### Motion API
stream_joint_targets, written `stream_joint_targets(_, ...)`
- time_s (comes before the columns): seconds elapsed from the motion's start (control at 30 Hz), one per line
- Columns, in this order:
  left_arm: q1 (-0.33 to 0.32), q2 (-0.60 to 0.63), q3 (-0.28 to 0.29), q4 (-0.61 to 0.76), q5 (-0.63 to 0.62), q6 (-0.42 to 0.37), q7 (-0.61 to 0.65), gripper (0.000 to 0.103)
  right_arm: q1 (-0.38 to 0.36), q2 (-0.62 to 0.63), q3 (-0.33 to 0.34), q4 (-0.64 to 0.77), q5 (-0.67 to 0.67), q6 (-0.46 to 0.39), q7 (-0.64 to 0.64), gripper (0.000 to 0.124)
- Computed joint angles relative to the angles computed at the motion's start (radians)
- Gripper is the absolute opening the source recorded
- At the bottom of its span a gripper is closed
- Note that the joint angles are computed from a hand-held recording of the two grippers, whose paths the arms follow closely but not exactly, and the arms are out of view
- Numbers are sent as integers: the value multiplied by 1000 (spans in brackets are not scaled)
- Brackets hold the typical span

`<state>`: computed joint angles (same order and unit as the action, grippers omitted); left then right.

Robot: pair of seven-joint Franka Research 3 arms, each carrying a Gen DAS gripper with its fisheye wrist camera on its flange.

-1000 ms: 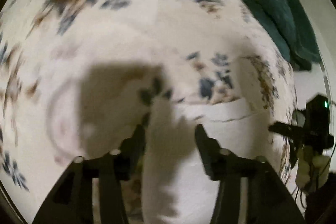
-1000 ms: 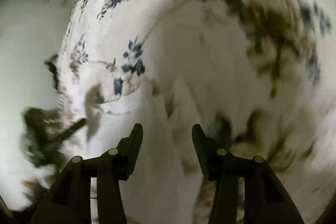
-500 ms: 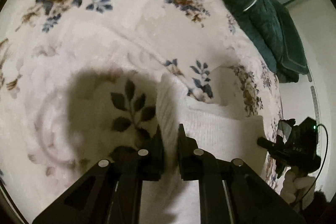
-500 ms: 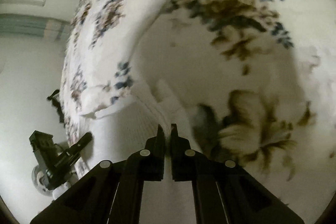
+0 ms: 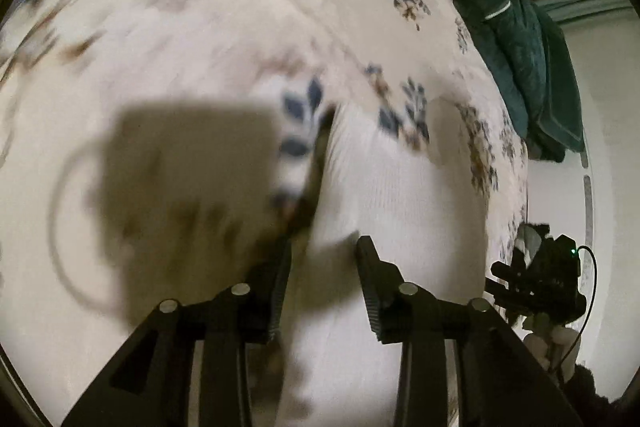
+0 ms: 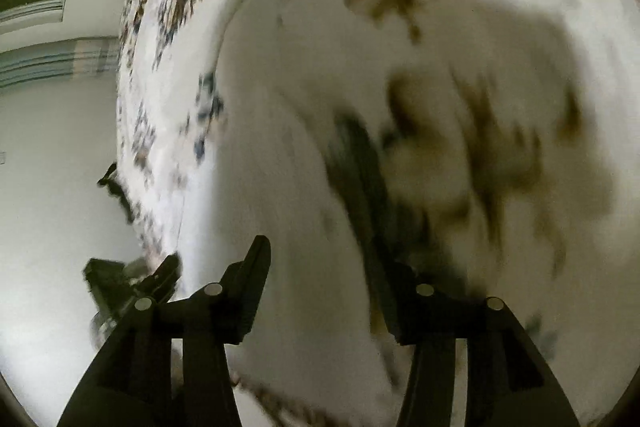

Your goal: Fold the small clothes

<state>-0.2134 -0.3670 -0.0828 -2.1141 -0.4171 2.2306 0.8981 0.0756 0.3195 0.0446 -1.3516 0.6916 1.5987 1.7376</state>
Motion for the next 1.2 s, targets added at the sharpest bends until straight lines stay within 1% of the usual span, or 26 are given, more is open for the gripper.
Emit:
stream_joint_targets(0.1, -32, -94, -5, -84, -56, -23, -33, 31, -18, -98, -7, -137, 28, -78, -26, 53)
stream_joint_targets(0.2, -78, -161, -18, -160, -114, -9, -69, 31, -12, -175, -18, -266, 53, -140, -53, 53)
stream_joint_targets(0.27, -80, -177, -42, -178, -89, 0, -129, 30, -6, -216, -27, -352, 105, -149, -53, 53)
stream_joint_targets(0.33, -86, -202, -58, -200, -54, 32, -168, 28, 9, -255, -31, -409, 107, -111, -63, 53)
stream_joint_targets(0.37, -89, -206, -63, -199, -27, 37, -177, 12, 18, -273, -32, -427, 97, -80, -72, 41)
stream_joint_targets(0.4, -97, -213, -57, -203, -16, 40, -181, 9, 26, -295, -34, -450, 88, -38, -74, 29)
stream_joint_targets(0.43, -101, -228, -53, -213, -8, 45, -192, 8, 30, -304, -37, -459, 84, -24, -66, 17)
stream_joint_targets(0.47, -106, -239, -46, -223, -2, 48, -198, 7, 35, -318, -39, -468, 63, -2, -54, 12)
stream_joint_targets(0.53, -114, -262, -26, -240, 13, 30, -192, 7, 41, -336, -44, -472, -17, 32, -42, 9)
stream_joint_targets(0.57, -120, -274, -14, -254, 10, 28, -184, 7, 42, -334, -46, -470, -27, 28, -39, 8)
stream_joint_targets(0.63, -150, -294, 16, -279, -34, 40, -154, 7, 47, -321, -47, -455, -31, 9, -48, 8)
stream_joint_targets(0.67, -161, -289, 27, -271, -46, 37, -133, 11, 50, -313, -46, -439, -34, -4, -60, 10)
stream_joint_targets(0.7, -167, -286, 34, -263, -54, 32, -117, 11, 49, -297, -47, -416, -18, -27, -74, 12)
stream_joint_targets(0.73, -175, -283, 45, -261, -74, 44, -95, 13, 47, -280, -49, -391, -3, -43, -81, 18)
stream_joint_targets(0.77, -175, -285, 50, -264, -88, 59, -80, 23, 46, -266, -48, -370, 1, -54, -86, 44)
stream_joint_targets(0.8, -168, -281, 52, -269, -94, 83, -67, 30, 43, -265, -50, -370, 5, -43, -101, 59)
stream_joint_targets(0.83, -168, -275, 56, -276, -108, 109, -53, 51, 35, -273, -55, -393, 34, -8, -136, 77)
stream_joint_targets(0.87, -177, -266, 67, -296, -145, 163, -30, 65, 30, -269, -57, -405, 78, 15, -170, 79)
stream_joint_targets(0.9, -190, -254, 77, -311, -183, 208, -7, 65, 25, -244, -57, -396, 117, 5, -191, 79)
stream_joint_targets(0.93, -218, -232, 102, -326, -247, 261, 38, 65, 23, -221, -53, -385, 134, -4, -198, 79)
stream_joint_targets(0.97, -235, -216, 116, -332, -291, 286, 71, 65, 22, -203, -49, -383, 147, 0, -207, 83)
stream_joint_targets(1.0, -267, -181, 141, -333, -362, 326, 131, 65, 20, -173, -42, -375, 181, -5, -228, 86)
stream_joint_targets(1.07, -307, -147, 169, -334, -497, 375, 239, 65, 17, -123, -27, -359, 222, -16, -244, 88)
stream_joint_targets(1.13, -316, -106, 177, -306, -573, 384, 311, 65, 14, -79, -10, -342, 264, -26, -258, 91)
stream_joint_targets(1.2, -298, -81, 162, -283, -588, 374, 336, 65, 9, -53, 3, -332, 306, -30, -250, 91)
